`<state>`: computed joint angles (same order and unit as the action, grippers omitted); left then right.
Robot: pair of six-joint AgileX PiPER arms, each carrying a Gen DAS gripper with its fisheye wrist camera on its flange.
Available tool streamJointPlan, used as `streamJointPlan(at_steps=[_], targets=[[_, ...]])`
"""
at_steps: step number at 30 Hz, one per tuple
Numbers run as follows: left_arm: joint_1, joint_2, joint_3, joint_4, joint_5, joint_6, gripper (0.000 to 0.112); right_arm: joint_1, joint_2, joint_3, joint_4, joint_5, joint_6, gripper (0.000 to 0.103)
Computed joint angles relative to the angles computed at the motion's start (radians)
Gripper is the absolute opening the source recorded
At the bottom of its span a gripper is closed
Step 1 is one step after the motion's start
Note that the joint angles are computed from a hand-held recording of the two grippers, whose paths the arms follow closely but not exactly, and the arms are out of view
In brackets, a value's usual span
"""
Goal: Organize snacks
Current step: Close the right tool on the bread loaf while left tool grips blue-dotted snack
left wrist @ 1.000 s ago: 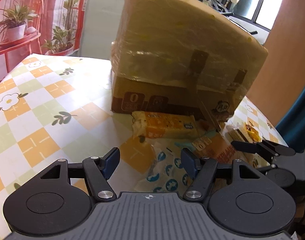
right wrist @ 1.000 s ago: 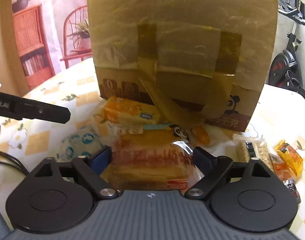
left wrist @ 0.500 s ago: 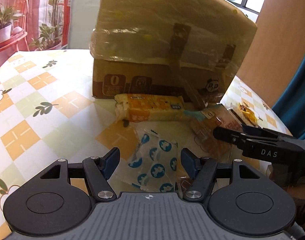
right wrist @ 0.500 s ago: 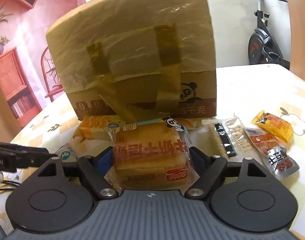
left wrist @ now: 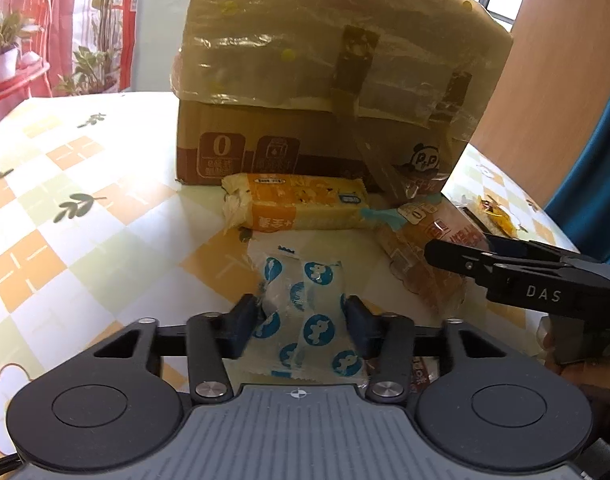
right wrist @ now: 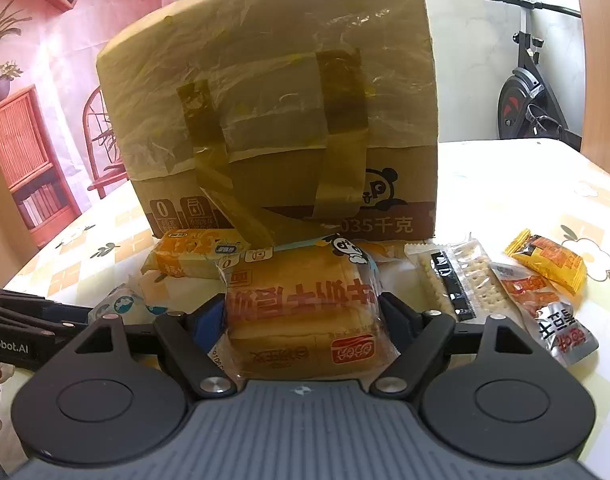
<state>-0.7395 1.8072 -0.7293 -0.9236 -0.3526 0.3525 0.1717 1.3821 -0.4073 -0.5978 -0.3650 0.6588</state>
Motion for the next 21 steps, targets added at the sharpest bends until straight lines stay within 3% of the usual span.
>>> streamJointPlan(at_steps=[5,21], targets=[[0.005,-0.004,0.025,0.072,-0.024,-0.099,0.048,-0.002,0.003,-0.001,-0.005,-0.002,0.004,0.082],[-0.001,-0.011,0.043,0.088,-0.039,-0.132,0.048,-0.004,0.005,-0.001,-0.006,-0.006,0.004,0.083]])
